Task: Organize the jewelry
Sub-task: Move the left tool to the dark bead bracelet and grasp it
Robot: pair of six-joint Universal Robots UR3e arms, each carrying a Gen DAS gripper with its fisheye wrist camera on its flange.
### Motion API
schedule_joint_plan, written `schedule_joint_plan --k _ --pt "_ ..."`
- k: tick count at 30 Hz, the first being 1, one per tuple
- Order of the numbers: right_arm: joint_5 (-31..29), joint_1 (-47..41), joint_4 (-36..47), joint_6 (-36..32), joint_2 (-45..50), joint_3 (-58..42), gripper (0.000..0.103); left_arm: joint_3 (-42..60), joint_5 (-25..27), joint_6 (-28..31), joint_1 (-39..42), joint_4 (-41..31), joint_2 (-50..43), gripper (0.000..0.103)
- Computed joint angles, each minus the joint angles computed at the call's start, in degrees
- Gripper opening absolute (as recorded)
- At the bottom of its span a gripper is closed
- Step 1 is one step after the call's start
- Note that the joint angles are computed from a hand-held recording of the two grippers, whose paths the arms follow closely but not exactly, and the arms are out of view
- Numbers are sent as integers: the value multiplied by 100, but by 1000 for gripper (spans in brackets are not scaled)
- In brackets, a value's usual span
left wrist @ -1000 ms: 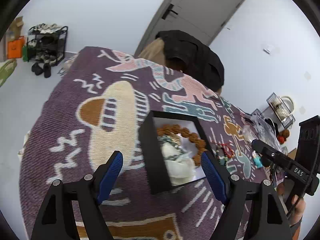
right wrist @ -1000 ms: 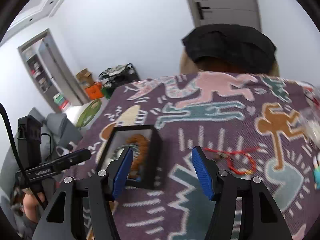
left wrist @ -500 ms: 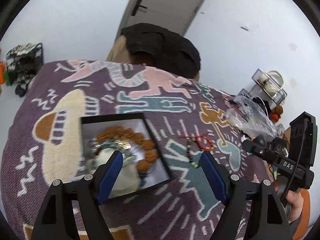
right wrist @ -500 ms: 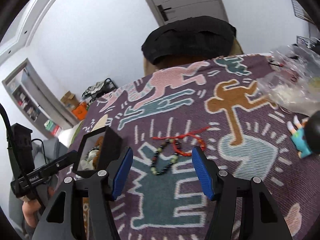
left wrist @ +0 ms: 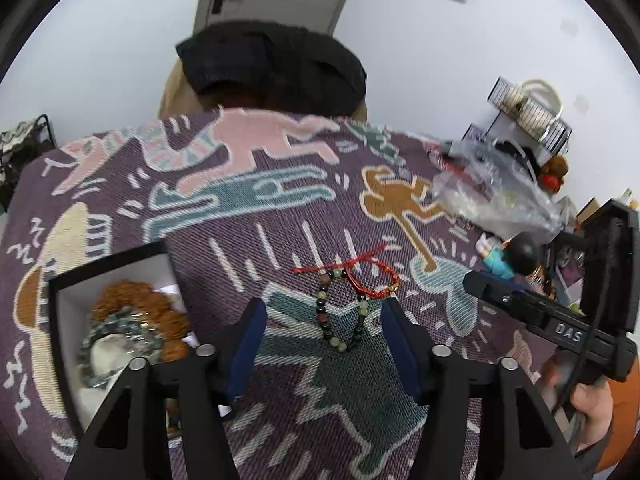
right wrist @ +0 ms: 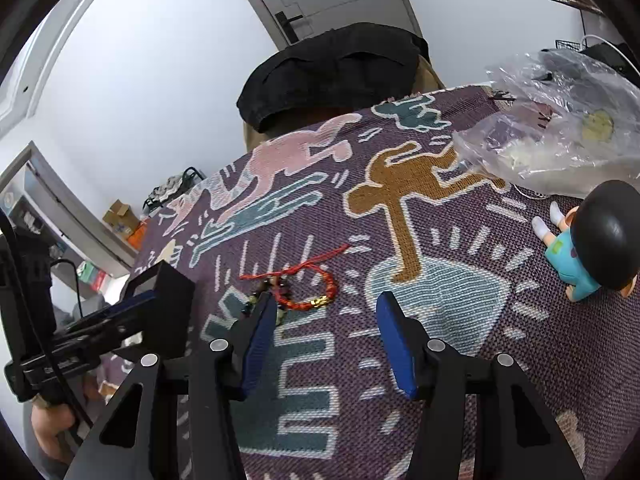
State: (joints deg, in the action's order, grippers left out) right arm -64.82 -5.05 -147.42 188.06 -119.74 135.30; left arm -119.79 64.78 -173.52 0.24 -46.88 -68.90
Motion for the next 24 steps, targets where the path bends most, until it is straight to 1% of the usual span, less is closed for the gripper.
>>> schedule_joint_plan --k 2,8,10,12,14,15,16,17,18,19,21,24 --pt "59 -93 -29 -52 20 52 53 196 236 -139 -294 140 -423 52" --pt "151 -293 -61 -191 124 114 52 657 840 -426 -925 462 -1403 50" --pt "177 -338 -96 -220 190 111 52 815 1005 -479 -1061 493 -1694 46" --pt "195 -363 -156 -231 272 102 52 954 1188 -539 -1172 481 -1950 39" --pt "211 -374 -212 -235 371 83 50 1038 1320 -579 -1247 481 -2138 34" --pt "213 -362 -252 -226 443 62 50 991 1460 -572 -1324 676 -2167 33" --pt "199 -335 -311 -209 526 39 50 1057 1618 -567 -1417 662 -2237 31" --pt "180 -301 -367 -190 615 8 50 1089 1708 -570 -1472 692 -2280 27" --pt "153 -248 -430 -160 733 -40 49 1131 1836 -568 -1525 679 -2317 14" --pt "128 -197 -485 -131 841 -85 49 1176 1950 -562 -1565 660 -2352 8" --pt "64 -46 -653 -44 1123 -202 49 1142 1752 -444 -1450 588 -2291 8" --pt "-47 188 -813 46 1554 -437 48 979 1612 -333 -1350 675 -2031 8"
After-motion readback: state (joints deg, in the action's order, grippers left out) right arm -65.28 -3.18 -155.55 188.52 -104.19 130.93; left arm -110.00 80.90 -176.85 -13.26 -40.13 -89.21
